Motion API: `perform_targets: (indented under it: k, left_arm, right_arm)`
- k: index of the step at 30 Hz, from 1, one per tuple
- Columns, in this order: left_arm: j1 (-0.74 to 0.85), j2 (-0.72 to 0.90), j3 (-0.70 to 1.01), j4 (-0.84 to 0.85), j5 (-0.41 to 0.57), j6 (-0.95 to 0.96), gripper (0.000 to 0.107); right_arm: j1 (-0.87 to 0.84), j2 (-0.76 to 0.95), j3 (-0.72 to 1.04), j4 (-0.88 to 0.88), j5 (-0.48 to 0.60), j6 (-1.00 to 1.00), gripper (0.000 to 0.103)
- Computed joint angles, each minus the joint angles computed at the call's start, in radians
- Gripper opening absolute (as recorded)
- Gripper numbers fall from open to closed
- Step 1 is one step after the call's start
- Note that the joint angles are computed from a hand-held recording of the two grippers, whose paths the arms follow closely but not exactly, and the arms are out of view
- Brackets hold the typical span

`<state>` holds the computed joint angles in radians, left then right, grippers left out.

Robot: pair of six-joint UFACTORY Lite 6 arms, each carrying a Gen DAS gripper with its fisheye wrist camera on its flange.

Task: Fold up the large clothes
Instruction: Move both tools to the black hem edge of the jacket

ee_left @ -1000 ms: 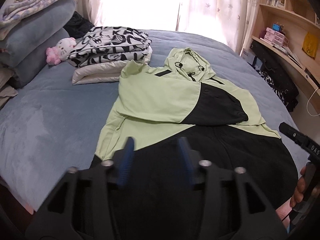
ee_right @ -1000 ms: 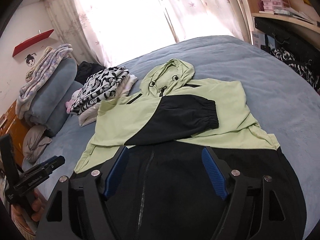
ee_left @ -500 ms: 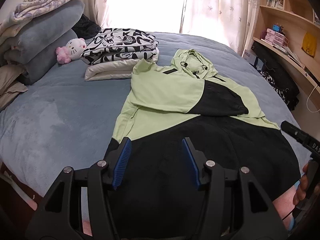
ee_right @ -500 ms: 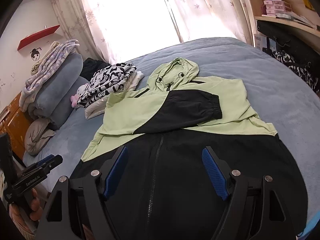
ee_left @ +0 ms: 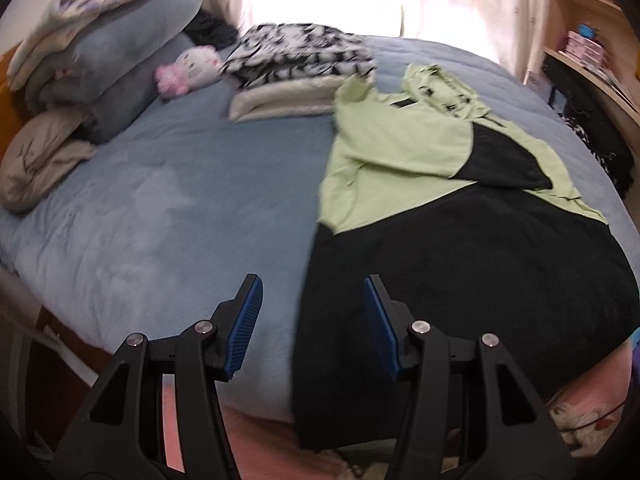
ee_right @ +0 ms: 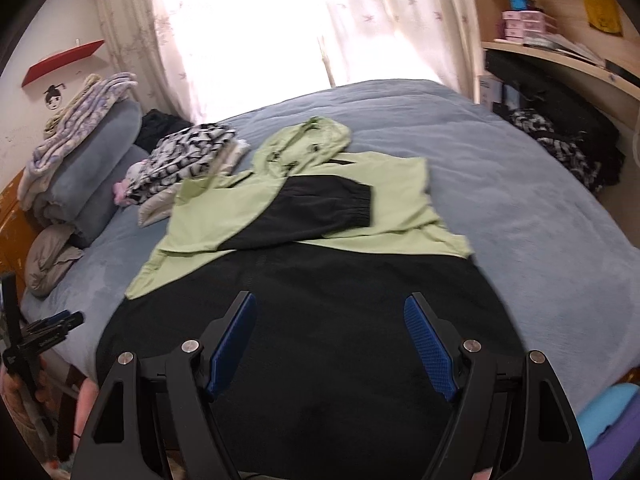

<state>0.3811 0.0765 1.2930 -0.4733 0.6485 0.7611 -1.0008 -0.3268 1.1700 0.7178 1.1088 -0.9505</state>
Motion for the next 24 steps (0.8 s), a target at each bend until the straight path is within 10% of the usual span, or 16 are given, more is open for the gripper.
perform_targets:
  k: [11,24]
  left_arm:
    - [0.223,0.248,0.076,-0.207,0.245,0.298,0.049]
    - [0.174,0.26,-0.006,-0.31,0.212,0.43,0.075]
  right_arm:
    - [-0.299,0.282,0.052,-0.033,-0.008,-0.219,0.077]
    - [-0.419,0.586,0.17,-0.02,-0.021,-0.341,0.063]
